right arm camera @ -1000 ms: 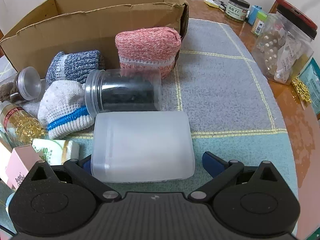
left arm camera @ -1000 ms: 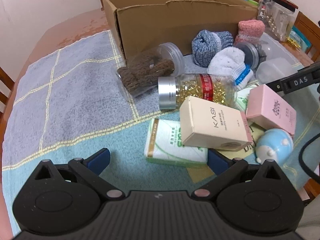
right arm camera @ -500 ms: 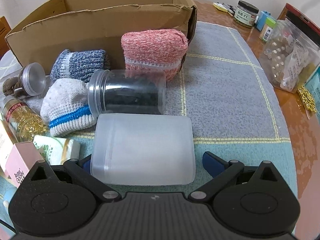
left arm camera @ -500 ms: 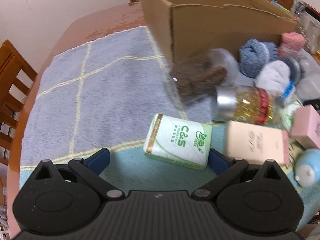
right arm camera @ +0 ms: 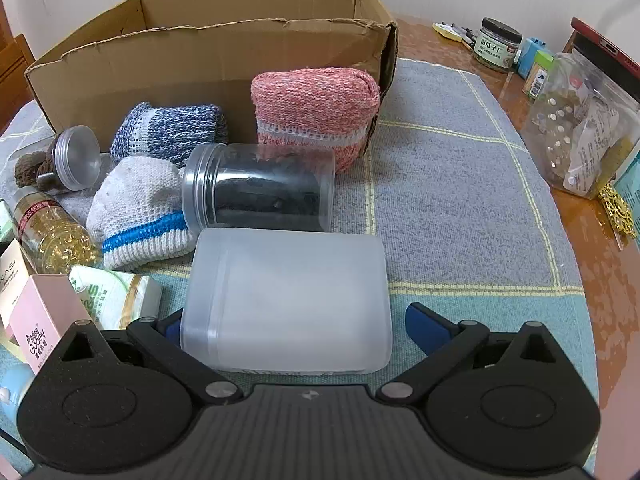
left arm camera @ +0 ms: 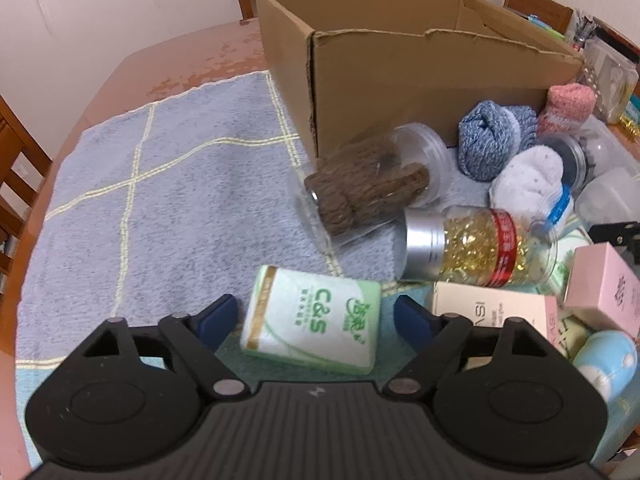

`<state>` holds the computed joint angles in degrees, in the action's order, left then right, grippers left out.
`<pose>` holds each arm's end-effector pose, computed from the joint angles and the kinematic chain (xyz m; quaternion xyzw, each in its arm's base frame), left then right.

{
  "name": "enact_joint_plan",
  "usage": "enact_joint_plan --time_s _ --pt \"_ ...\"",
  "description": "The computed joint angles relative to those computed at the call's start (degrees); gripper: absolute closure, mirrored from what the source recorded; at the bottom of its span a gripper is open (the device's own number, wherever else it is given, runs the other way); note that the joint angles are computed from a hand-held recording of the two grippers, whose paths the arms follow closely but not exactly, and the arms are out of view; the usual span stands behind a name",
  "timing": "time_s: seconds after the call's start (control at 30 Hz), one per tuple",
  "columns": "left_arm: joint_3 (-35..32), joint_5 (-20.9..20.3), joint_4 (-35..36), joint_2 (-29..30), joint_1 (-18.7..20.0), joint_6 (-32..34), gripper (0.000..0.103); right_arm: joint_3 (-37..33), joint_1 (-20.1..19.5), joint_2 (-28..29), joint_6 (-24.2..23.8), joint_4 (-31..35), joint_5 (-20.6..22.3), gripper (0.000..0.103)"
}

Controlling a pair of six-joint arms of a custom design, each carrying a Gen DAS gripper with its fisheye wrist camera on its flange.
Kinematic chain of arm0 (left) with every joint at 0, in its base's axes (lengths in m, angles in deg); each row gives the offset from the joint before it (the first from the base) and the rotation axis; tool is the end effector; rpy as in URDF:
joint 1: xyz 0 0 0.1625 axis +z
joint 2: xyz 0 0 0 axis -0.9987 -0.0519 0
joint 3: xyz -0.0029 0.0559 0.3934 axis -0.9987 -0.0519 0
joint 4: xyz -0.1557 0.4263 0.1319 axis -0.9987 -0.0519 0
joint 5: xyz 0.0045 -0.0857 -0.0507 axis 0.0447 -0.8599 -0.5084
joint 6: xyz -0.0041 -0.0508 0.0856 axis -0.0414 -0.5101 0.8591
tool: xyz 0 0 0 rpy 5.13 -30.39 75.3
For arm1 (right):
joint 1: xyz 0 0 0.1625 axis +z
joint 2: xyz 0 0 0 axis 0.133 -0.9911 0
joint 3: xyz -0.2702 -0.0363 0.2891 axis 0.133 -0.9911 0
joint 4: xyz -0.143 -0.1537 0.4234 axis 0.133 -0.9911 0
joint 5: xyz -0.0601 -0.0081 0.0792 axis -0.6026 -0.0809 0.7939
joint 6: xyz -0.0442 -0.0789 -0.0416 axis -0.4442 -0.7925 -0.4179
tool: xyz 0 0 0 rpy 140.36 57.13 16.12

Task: Organize objects
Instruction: 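Return both tools to the pile and lower the left tool onto the green C&S box, then grasp the green C&S box with the left tool while the right tool grasps the white plastic box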

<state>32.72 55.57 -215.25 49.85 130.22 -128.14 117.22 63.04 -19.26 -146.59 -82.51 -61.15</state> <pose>-0.2907 -0.5735 -0.1169 0.0231 0.8618 -0.2951 0.4118 -0.1281 -0.6932 0.2894 0.3145 -0.8871 0.1578 0.2986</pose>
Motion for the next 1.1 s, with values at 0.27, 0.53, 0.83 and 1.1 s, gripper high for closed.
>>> enact_joint_plan --time_s 0.27,0.53,0.83,1.1 --pt "-0.49 -0.85 -1.13 0.21 0.22 1.26 0.027 -1.27 1.04 1.23 0.97 0.60 -1.73 0.000" --pt "-0.51 -1.33 -0.07 -0.24 0.16 0.24 0.034 -1.67 2.38 1.71 -0.03 1.23 -5.16 0.001" --pt "-1.11 -2.10 2.30 -0.66 0.39 -0.18 0.037 -2.88 2.97 1.79 0.45 4.62 -5.96 0.016" --pt "-1.30 -3.72 5.20 -2.05 -0.37 -1.36 0.037 -3.71 3.23 1.02 -1.87 7.55 -6.04 0.016"
